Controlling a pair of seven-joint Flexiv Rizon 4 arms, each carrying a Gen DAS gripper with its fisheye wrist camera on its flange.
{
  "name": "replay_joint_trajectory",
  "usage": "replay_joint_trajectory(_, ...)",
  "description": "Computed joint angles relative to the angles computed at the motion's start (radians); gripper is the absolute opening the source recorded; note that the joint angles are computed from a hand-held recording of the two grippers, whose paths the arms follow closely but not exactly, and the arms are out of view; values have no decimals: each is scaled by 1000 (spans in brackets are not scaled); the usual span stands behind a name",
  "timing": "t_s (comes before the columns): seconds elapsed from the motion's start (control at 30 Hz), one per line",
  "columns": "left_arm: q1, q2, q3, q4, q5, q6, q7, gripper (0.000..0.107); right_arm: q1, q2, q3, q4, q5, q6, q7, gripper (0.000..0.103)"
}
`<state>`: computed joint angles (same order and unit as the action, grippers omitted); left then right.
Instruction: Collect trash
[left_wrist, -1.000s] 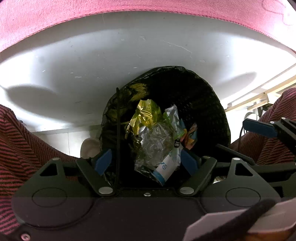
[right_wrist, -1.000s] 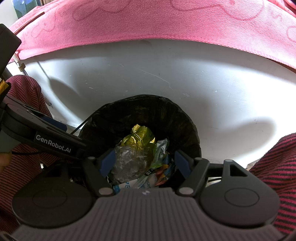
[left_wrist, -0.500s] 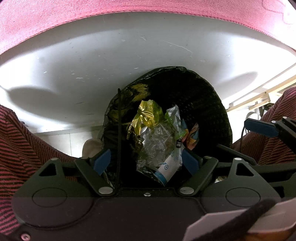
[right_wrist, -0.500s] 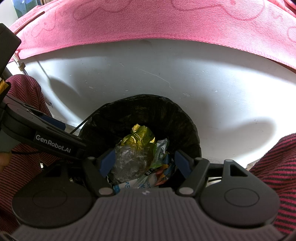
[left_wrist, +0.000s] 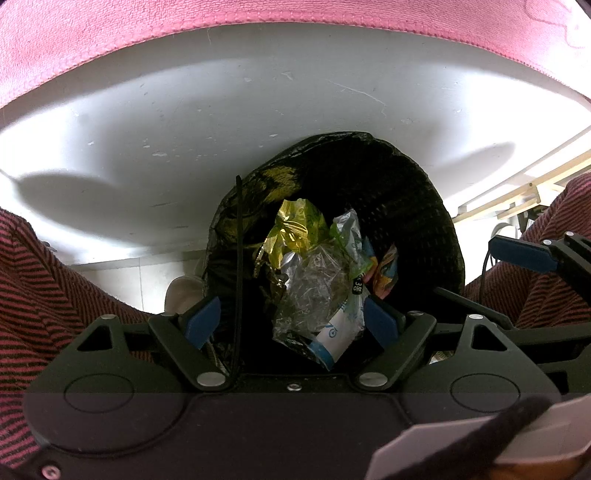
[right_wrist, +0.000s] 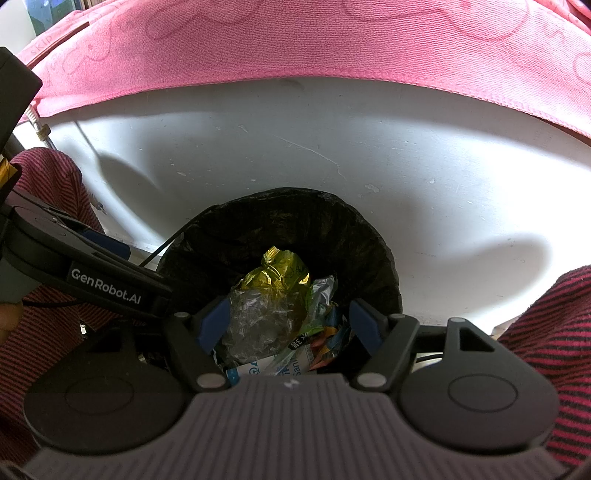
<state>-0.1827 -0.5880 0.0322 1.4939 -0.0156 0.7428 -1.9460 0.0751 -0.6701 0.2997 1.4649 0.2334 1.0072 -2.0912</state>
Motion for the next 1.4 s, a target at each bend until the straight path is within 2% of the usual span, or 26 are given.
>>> replay_joint_trajectory(1.4, -2, 0, -1, 6, -1, 14, -1, 83, 2, 0, -3, -1, 0, -2, 1, 82)
